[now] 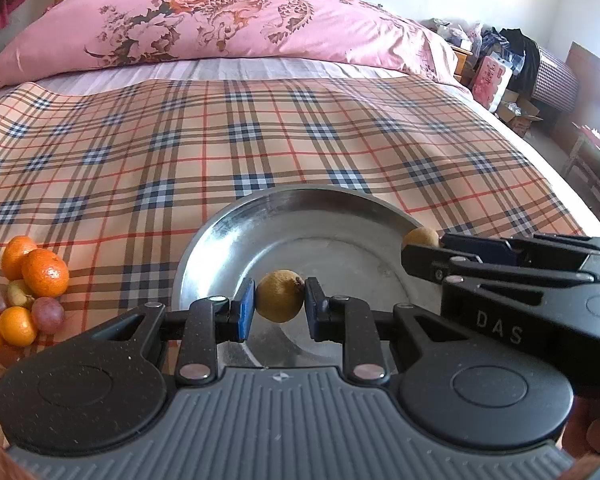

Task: Organize fruits
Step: 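Open the right tool then the left tool, dropping both fruits into the bowl, then move both open tools back to the fruit pile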

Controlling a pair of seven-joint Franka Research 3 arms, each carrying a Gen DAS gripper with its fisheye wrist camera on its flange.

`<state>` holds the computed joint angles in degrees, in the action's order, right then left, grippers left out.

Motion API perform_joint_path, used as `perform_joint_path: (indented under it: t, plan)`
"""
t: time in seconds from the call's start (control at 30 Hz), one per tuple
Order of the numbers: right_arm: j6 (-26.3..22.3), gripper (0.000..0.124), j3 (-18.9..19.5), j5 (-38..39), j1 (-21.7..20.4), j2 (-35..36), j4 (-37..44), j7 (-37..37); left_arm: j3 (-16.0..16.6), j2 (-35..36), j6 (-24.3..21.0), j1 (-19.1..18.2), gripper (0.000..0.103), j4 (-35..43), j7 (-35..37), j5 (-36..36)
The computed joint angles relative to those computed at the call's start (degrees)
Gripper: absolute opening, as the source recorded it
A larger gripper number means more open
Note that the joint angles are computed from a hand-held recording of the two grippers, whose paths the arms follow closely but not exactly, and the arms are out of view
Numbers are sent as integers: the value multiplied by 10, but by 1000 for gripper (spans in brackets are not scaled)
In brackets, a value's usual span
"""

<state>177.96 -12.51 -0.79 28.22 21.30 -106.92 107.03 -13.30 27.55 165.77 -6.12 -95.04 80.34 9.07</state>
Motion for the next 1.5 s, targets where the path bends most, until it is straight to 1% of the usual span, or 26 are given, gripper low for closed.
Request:
perform_joint_path:
  t: [0.07,0.13,0.27,0.33,0.37,0.4,0.43,0.47,0.53,0.6,0.63,0.67,0.73,0.8,0.9,0.97,1.0,1.03,1.07,1.1,1.13,1.2,1.23,1.37,1.47,1.5]
  plan:
    - [-1,26,3,3,-3,3,3,-1,-2,6,-4,0,26,8,0,-3]
    - [-2,26,15,10,-14,6,6,-9,0,12,-6,-3,26,17,-2,0]
    - [-7,26,8,11,-9,14,15,-6,-6,20,-9,1,26,27,4,-6]
    - [-9,26,10,11,-10,14,16,-7,-22,21,-4,14,28,25,21,-18]
    - [-6,28,8,10,-9,14,15,-7,-20,22,-2,12,29,25,21,-19]
    - [-3,31,-2,6,-1,13,13,-1,-13,19,3,7,29,22,16,-15]
    - [-2,34,-15,1,11,12,11,7,-14,19,7,8,31,21,18,-16]
    - [0,36,-23,-3,18,11,10,13,-15,18,7,10,34,20,19,-17]
    - [2,39,-32,-8,25,7,4,21,-3,12,11,2,51,15,8,-10]
    - [5,41,-48,-15,39,1,-3,35,11,5,15,-6,62,9,-8,1]
    - [7,44,-50,-17,41,-2,-7,38,14,1,18,-7,67,4,-13,5]
    - [9,50,-61,-23,51,-4,-10,47,18,-3,21,-8,69,-1,-19,9]
    - [11,58,-95,-41,81,-8,-17,71,29,-14,26,-12,83,-13,-36,20]
    - [16,64,-106,-50,92,-14,-25,84,45,-24,32,-21,91,-25,-59,38]
    - [21,74,-121,-62,107,-22,-35,104,41,-37,40,-11,93,-44,-68,45]
    - [21,84,-141,-76,127,-25,-41,120,51,-47,45,-15,94,-56,-83,58]
    - [22,85,-149,-84,135,-27,-43,127,57,-51,47,-18,96,-62,-92,66]
    - [22,90,-166,-95,152,-27,-45,138,60,-56,48,-18,97,-67,-99,71]
    - [20,96,-199,-112,181,-25,-46,157,61,-60,52,-16,97,-74,-105,74]
    - [20,100,-227,-128,207,-22,-47,177,62,-64,55,-15,101,-79,-110,77]
    - [21,102,-239,-139,219,-22,-49,189,66,-68,58,-15,103,-85,-118,82]
    - [24,102,-221,-143,205,-29,-51,186,86,-76,64,-27,103,-95,-146,105]
    - [21,102,-215,-146,200,-30,-49,186,90,-78,63,-29,103,-97,-154,114]
    - [10,102,-225,-187,214,-30,-42,214,96,-92,65,-25,103,-113,-180,138]
    - [-5,102,-200,-197,198,-38,-40,228,91,-100,75,-12,103,-127,-187,141]
    - [-6,102,-211,-211,209,-38,-41,251,94,-104,80,-11,103,-133,-192,145]
